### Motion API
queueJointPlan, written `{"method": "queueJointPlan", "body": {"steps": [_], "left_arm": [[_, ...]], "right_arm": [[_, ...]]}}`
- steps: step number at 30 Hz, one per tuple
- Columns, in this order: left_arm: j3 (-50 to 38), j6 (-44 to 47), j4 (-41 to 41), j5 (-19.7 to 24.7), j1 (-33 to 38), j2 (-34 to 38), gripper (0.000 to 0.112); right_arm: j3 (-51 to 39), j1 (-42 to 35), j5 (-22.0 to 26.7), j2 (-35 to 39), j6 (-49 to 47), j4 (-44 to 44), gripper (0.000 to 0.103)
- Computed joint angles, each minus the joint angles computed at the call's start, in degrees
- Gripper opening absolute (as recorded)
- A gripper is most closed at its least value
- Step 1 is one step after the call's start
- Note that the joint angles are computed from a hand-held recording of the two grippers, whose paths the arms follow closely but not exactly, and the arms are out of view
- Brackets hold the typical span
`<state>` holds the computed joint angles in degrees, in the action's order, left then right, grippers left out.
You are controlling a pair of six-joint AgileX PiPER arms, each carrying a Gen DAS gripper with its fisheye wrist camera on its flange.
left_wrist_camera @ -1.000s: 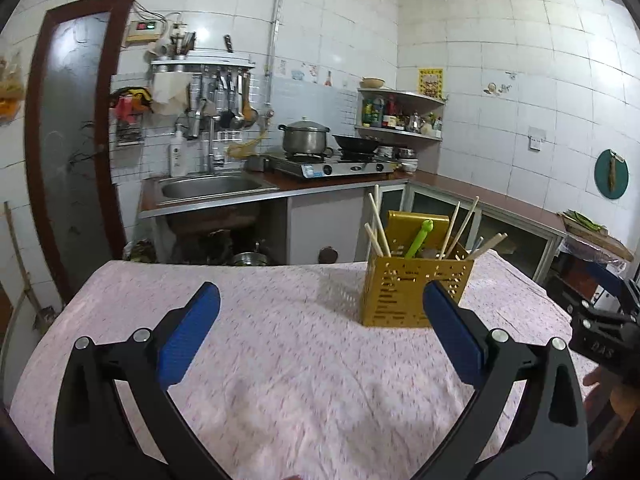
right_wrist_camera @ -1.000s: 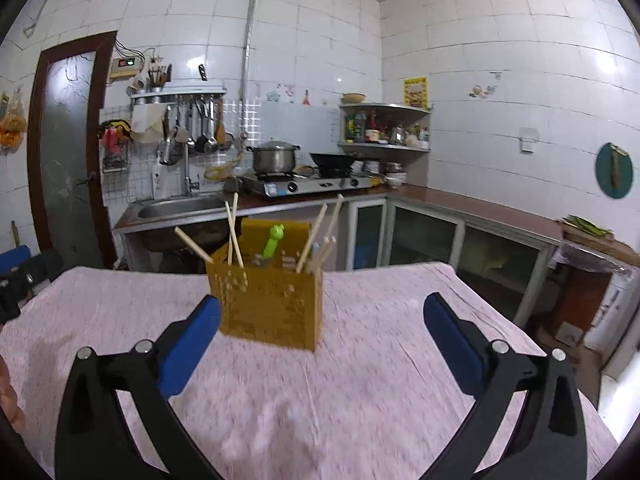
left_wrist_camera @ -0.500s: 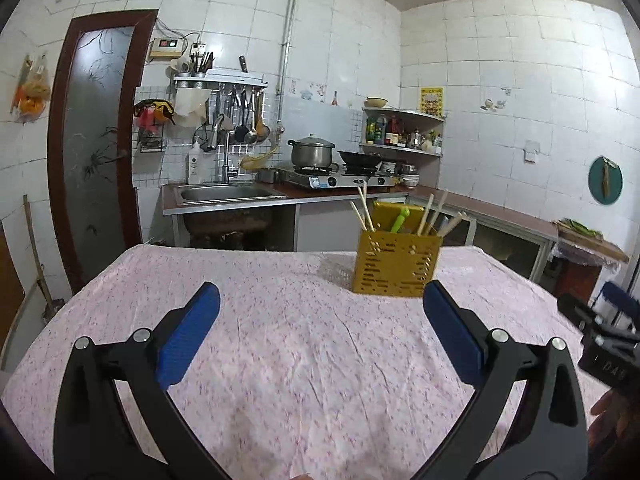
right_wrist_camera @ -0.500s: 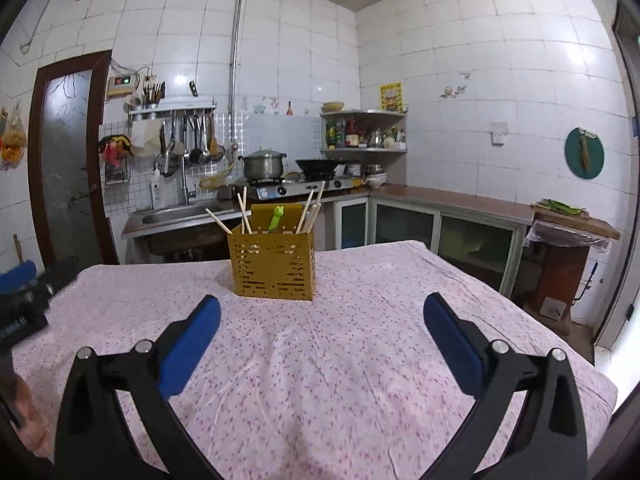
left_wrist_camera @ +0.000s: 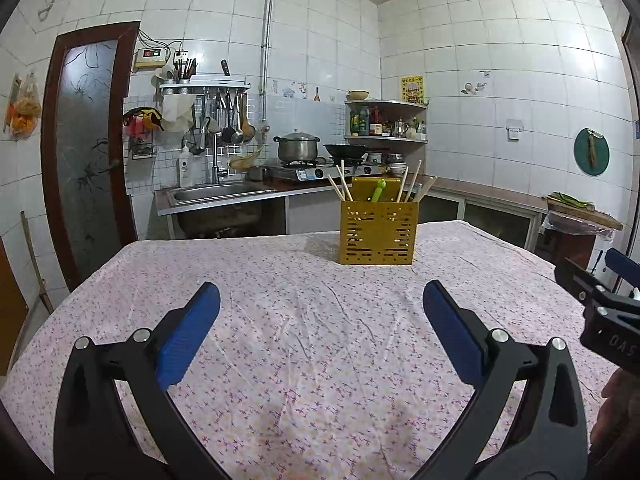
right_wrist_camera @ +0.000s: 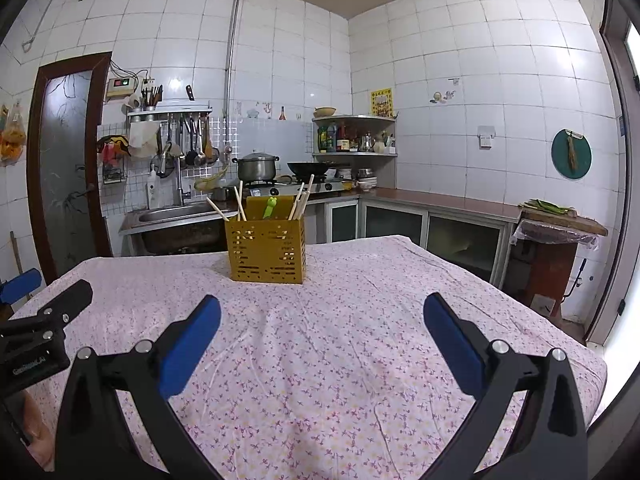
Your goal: Organize utensils
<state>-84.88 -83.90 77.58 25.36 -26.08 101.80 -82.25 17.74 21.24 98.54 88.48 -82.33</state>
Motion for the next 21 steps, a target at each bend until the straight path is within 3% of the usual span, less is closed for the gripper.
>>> {"method": "queueJointPlan", "body": {"steps": [7, 21], "left_arm": [[1.84, -5.31, 4.72, 0.13, -0.69, -1.18, 0.098], [1.47, -6.49, 5.56, 1.24, -1.11, -0.86, 0.098]], "right_arm": [[1.34, 0.87, 1.70, -0.89, 5.76, -6.20, 0.099], [1.51, 0.81, 1.78, -1.18, 4.61, -5.46, 0.099]]}}
